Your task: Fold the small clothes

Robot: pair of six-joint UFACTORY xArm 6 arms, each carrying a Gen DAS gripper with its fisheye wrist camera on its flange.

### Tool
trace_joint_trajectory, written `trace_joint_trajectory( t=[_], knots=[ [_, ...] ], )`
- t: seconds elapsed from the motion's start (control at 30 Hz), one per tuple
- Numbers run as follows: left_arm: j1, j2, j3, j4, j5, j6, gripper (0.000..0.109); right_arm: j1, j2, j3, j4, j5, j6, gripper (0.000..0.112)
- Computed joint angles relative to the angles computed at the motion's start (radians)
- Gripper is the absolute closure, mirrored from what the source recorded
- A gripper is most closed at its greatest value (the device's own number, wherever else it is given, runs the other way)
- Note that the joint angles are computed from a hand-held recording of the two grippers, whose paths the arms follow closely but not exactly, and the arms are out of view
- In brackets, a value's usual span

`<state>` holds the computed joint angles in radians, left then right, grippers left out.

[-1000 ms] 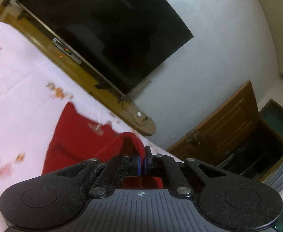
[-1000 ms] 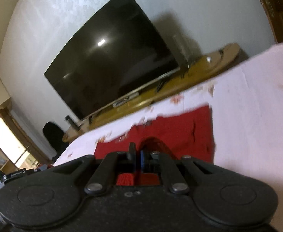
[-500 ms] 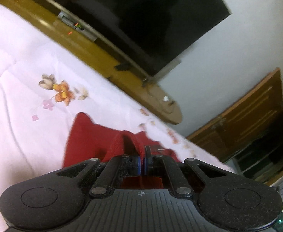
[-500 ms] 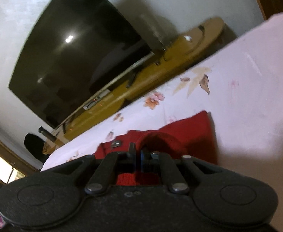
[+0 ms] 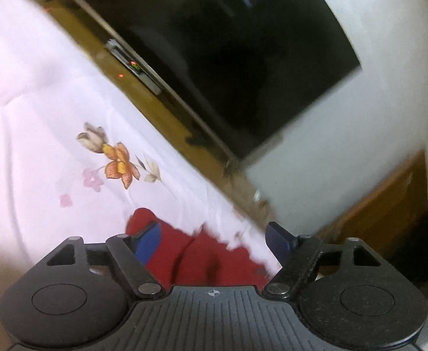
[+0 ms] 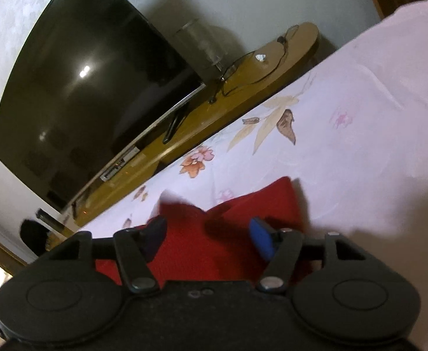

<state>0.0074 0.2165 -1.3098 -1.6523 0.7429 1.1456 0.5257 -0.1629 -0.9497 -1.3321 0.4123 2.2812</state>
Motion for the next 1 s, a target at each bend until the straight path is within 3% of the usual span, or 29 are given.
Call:
trace_joint_trajectory(
  t=[0.1, 0.2, 0.27, 0.33, 0.4, 0.47, 0.53, 0.8, 0.83, 0.9, 1.0],
  knots=[
    [-0.034, 0.012, -0.052, 0.261, -0.032, -0.024, 0.031, 0.001, 0.009, -0.007, 0.049, -0.004, -0.120, 0.053],
    [-0.081, 0.001, -0.063, 0.468, -0.100, -0.014, 0.034, 0.019, 0.038, -0.046, 0.175, 0.050, -0.345, 0.053],
    [-0.103, -0.003, -0.064, 0.574, -0.129, -0.034, 0.079, 0.035, 0.077, -0.093, 0.268, 0.096, -0.512, 0.058],
    [-0.104, 0.006, -0.074, 0.585, -0.129, -0.074, 0.087, 0.062, 0.126, -0.157, 0.342, 0.174, -0.678, 0.073],
    [-0.100, -0.002, -0.067, 0.572, -0.128, -0.080, 0.090, 0.092, 0.172, -0.219, 0.364, 0.244, -0.797, 0.073],
    [-0.098, -0.022, -0.042, 0.540, -0.141, -0.048, 0.095, 0.107, 0.208, -0.264, 0.387, 0.283, -0.880, 0.085],
    [-0.111, -0.033, -0.016, 0.447, -0.189, 0.050, 0.100, 0.110, 0.221, -0.279, 0.382, 0.293, -0.891, 0.103],
    [-0.156, -0.079, 0.004, 0.216, -0.292, 0.284, 0.101, 0.191, 0.181, -0.270, 0.123, 0.484, -0.694, 0.105],
    [-0.163, -0.072, -0.004, 0.219, -0.307, 0.281, 0.101, 0.193, 0.182, -0.272, 0.111, 0.504, -0.682, 0.105],
    [-0.183, -0.037, -0.022, 0.342, -0.350, 0.168, 0.101, 0.186, 0.195, -0.281, 0.118, 0.533, -0.671, 0.105],
    [-0.193, 0.005, -0.046, 0.556, -0.354, -0.024, 0.099, 0.143, 0.250, -0.309, 0.262, 0.521, -0.751, 0.103]
  ],
)
